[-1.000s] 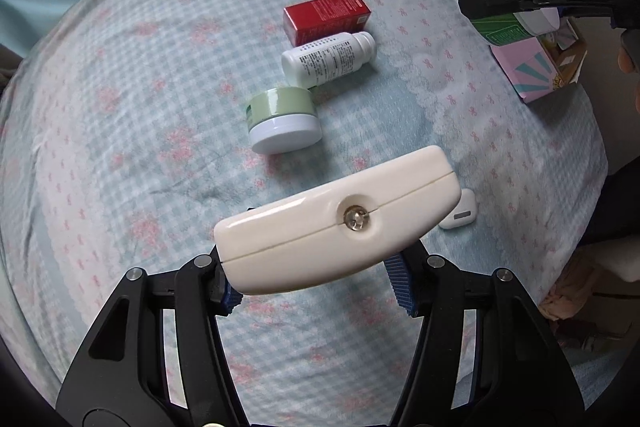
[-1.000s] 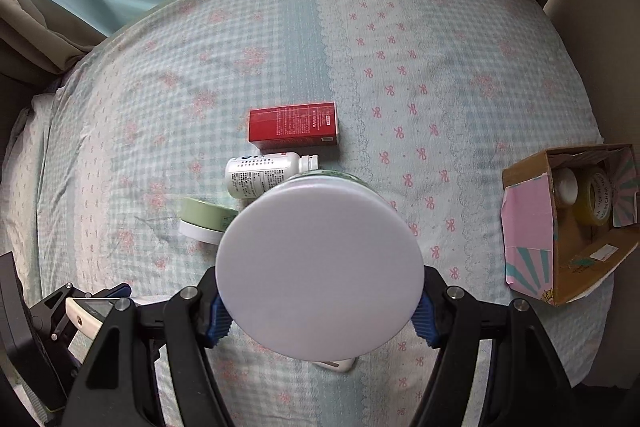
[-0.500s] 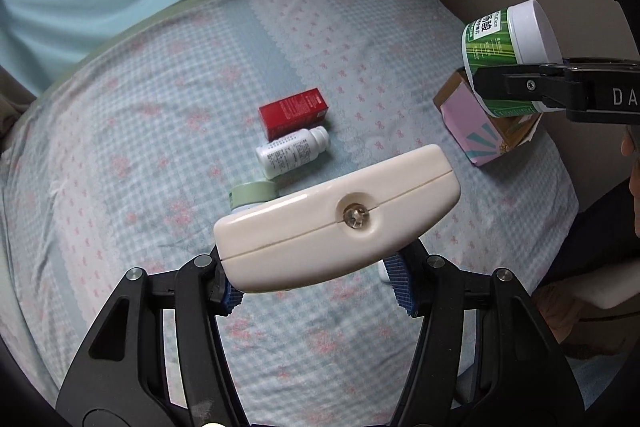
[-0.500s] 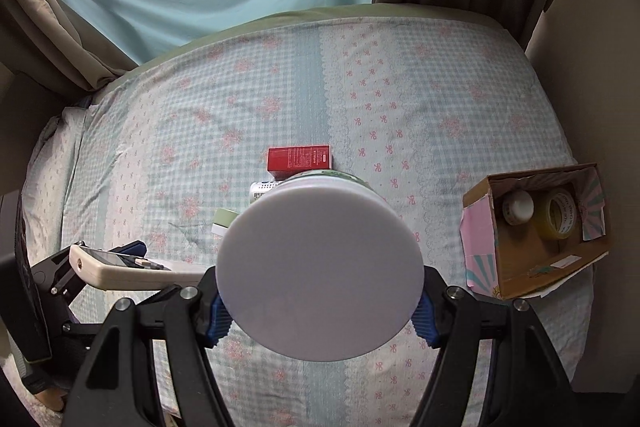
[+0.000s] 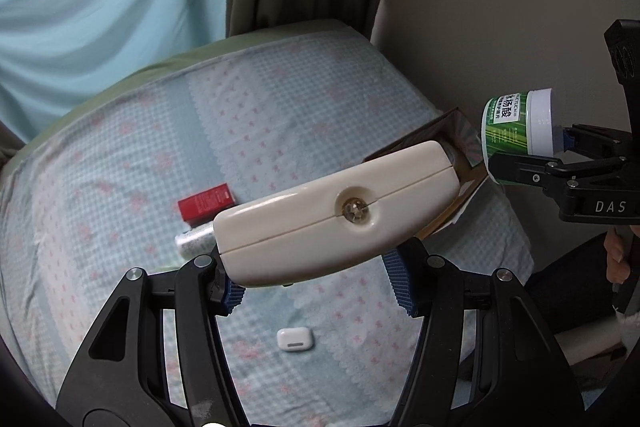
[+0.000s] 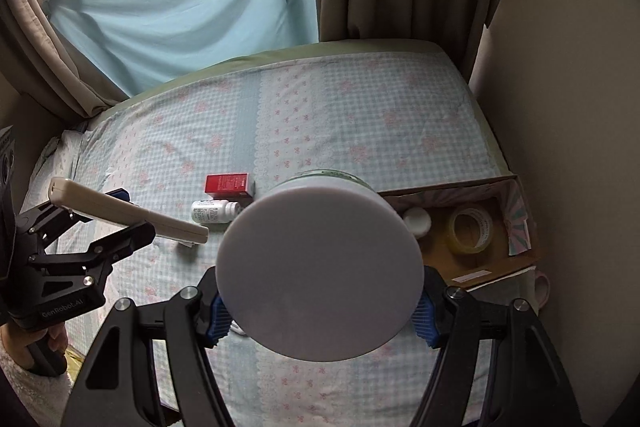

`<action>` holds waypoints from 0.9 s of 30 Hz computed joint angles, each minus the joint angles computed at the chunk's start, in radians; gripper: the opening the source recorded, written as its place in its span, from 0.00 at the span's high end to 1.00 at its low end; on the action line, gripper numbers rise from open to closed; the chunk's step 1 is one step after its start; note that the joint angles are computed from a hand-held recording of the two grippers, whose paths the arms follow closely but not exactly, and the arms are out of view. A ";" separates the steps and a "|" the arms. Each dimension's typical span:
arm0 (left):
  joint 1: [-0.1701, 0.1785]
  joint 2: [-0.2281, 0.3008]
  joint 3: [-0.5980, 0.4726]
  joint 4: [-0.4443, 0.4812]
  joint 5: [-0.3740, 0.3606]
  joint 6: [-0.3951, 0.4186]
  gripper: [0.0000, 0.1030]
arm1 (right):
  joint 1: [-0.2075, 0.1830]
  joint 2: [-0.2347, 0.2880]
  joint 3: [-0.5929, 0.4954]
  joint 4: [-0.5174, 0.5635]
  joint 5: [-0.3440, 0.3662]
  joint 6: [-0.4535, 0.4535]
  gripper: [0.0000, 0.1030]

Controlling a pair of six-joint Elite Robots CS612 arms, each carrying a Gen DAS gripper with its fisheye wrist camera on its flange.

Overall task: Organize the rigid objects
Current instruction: 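Carry the remote and green jar into the cardboard box and release both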

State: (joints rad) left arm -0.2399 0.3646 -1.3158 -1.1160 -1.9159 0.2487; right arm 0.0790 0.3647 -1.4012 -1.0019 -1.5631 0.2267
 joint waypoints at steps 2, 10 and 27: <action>-0.025 -0.004 0.007 -0.012 -0.010 -0.020 0.47 | -0.027 0.008 -0.030 0.023 -0.006 -0.023 0.36; -0.120 0.002 0.038 -0.031 -0.034 -0.081 0.47 | -0.135 0.034 -0.085 0.116 0.004 -0.055 0.36; -0.213 0.041 0.169 -0.014 0.040 -0.152 0.47 | -0.247 0.150 -0.079 0.175 0.081 -0.097 0.36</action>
